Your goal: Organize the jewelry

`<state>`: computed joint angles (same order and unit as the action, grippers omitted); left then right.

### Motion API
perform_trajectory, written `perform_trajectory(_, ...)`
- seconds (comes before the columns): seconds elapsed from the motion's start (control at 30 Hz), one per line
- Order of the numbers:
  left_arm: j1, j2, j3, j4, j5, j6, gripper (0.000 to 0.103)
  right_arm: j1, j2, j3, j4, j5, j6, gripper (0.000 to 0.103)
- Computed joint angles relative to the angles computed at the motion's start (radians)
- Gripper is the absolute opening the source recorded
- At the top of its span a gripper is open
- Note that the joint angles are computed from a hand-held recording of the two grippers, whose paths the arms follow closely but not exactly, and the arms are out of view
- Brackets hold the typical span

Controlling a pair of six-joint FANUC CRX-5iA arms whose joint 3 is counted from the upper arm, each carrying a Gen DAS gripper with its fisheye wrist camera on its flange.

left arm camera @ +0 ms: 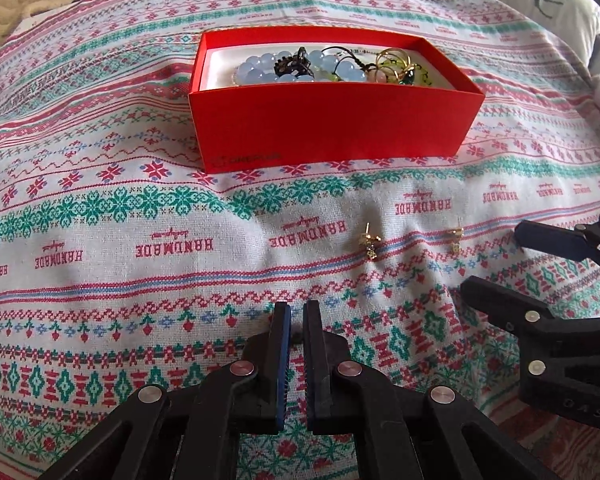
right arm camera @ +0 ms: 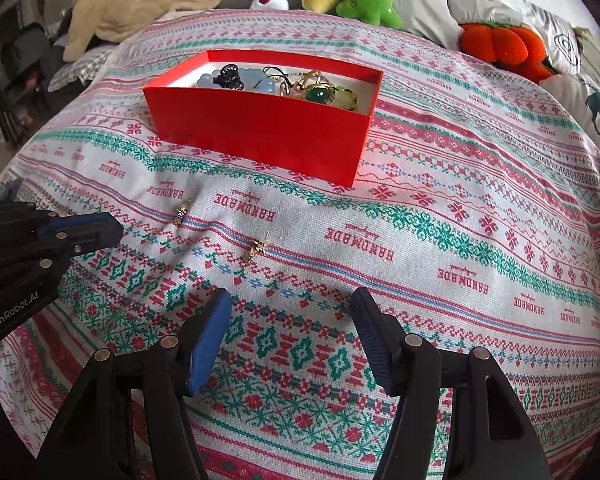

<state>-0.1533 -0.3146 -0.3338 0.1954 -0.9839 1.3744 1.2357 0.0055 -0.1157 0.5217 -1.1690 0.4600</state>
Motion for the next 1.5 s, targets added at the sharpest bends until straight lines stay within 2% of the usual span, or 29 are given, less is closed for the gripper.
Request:
perform_trajectory(0.1, 0.020, -0.004, -0.016, 0.036, -0.002, -0.026, 0.001, -0.007, 0.022, 0.014, 0.007, 0.014, 0.011, 0.062)
perform_trajectory(0.17, 0.024, -0.006, -0.021, 0.049, -0.003, -0.036, 0.003, -0.013, 0.036, 0.026, 0.012, 0.024, 0.026, 0.053)
perform_trajectory(0.23, 0.025, -0.007, -0.023, 0.059, -0.006, -0.048, 0.014, -0.020, 0.044, 0.034, 0.007, 0.038, 0.042, 0.044)
perform_trajectory(0.27, 0.027, -0.009, -0.027, 0.068, -0.005, -0.057, 0.016, -0.023, 0.045, 0.037, 0.002, 0.045, 0.049, 0.039)
perform_trajectory(0.4, 0.023, -0.015, -0.038, 0.091, 0.000, -0.084, 0.032, -0.036, 0.049, 0.047, -0.019, 0.065, 0.058, 0.030)
perform_trajectory(0.53, 0.004, -0.005, -0.033, 0.085, 0.017, -0.082, 0.035, -0.044, 0.057, 0.057, -0.029, 0.073, 0.068, 0.012)
perform_trajectory(0.87, 0.002, 0.044, -0.051, 0.228, 0.060, -0.179, 0.035, -0.036, 0.034, 0.049, -0.023, 0.060, 0.061, 0.011)
perform_trajectory(0.97, -0.021, 0.065, -0.035, 0.215, 0.072, -0.181, 0.034, -0.032, 0.023, 0.043, -0.017, 0.061, 0.054, 0.011)
perform_trajectory(1.07, -0.038, 0.088, -0.012, 0.190, 0.084, -0.152, 0.030, -0.031, 0.013, 0.037, -0.007, 0.058, 0.040, 0.011)
perform_trajectory(1.2, -0.052, 0.116, 0.024, 0.145, 0.081, -0.095, 0.009, -0.032, -0.004, 0.030, -0.002, 0.063, 0.028, 0.011)
perform_trajectory(1.23, -0.054, 0.120, 0.033, 0.134, 0.076, -0.084, 0.007, -0.032, -0.008, 0.028, -0.001, 0.064, 0.026, 0.011)
perform_trajectory(1.3, -0.053, 0.122, 0.040, 0.128, 0.070, -0.076, 0.003, -0.032, -0.015, 0.026, -0.002, 0.065, 0.023, 0.011)
perform_trajectory(1.5, -0.039, 0.101, 0.052, 0.126, 0.057, -0.077, 0.002, -0.041, -0.027, 0.041, -0.007, 0.072, 0.022, 0.011)
